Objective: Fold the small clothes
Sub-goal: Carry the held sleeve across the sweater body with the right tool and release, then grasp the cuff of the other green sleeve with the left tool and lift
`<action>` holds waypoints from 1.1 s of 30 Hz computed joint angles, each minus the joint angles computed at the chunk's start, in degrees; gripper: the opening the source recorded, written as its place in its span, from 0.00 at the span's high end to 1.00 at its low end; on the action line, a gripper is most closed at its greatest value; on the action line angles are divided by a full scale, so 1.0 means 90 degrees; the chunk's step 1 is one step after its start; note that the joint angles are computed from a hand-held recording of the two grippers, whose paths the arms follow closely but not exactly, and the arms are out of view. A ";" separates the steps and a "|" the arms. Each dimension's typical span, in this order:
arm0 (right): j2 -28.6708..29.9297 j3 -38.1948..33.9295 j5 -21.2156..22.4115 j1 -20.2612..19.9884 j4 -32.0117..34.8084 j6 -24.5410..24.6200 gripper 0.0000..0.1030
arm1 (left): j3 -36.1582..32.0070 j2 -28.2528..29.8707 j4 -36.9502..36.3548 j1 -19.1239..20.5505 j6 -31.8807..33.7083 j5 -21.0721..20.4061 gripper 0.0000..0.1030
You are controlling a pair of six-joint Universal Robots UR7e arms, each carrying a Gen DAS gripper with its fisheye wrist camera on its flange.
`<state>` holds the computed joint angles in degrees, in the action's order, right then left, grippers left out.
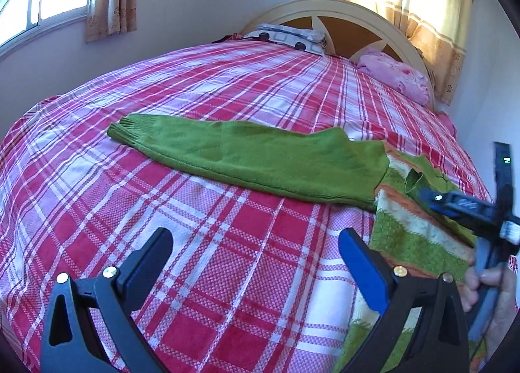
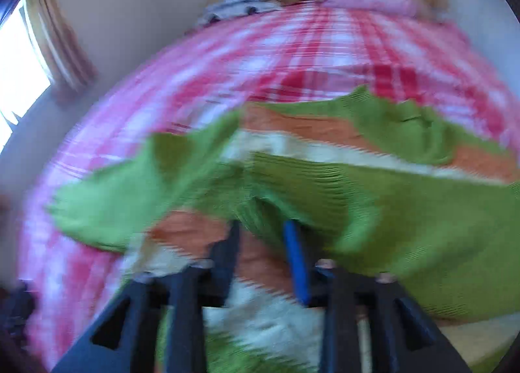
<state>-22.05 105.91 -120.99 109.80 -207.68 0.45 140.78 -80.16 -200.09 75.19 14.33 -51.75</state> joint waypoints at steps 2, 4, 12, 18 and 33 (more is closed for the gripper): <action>-0.0053 0.0216 0.0154 0.0001 -0.0500 0.0003 0.60 | -0.0095 0.0036 0.0076 0.0081 -0.0076 -0.0002 0.00; -0.0051 0.0304 0.0123 -0.0008 -0.0824 0.0167 0.64 | -0.0230 0.0056 0.0179 0.0193 -0.0207 -0.0040 0.00; 0.0261 -0.0231 -0.0448 -0.0060 -0.0167 0.0158 0.74 | -0.1123 0.0079 0.0129 0.0949 -0.0538 -0.0169 0.00; 0.0429 -0.0203 -0.0460 -0.0080 -0.0706 -0.0195 0.74 | -0.2315 0.0430 0.0823 0.1815 -0.1795 -0.1166 0.04; 0.0615 -0.0410 -0.0843 0.0056 -0.0704 -0.0508 0.70 | -0.3534 0.1438 0.1090 0.2006 -0.1653 -0.0938 0.91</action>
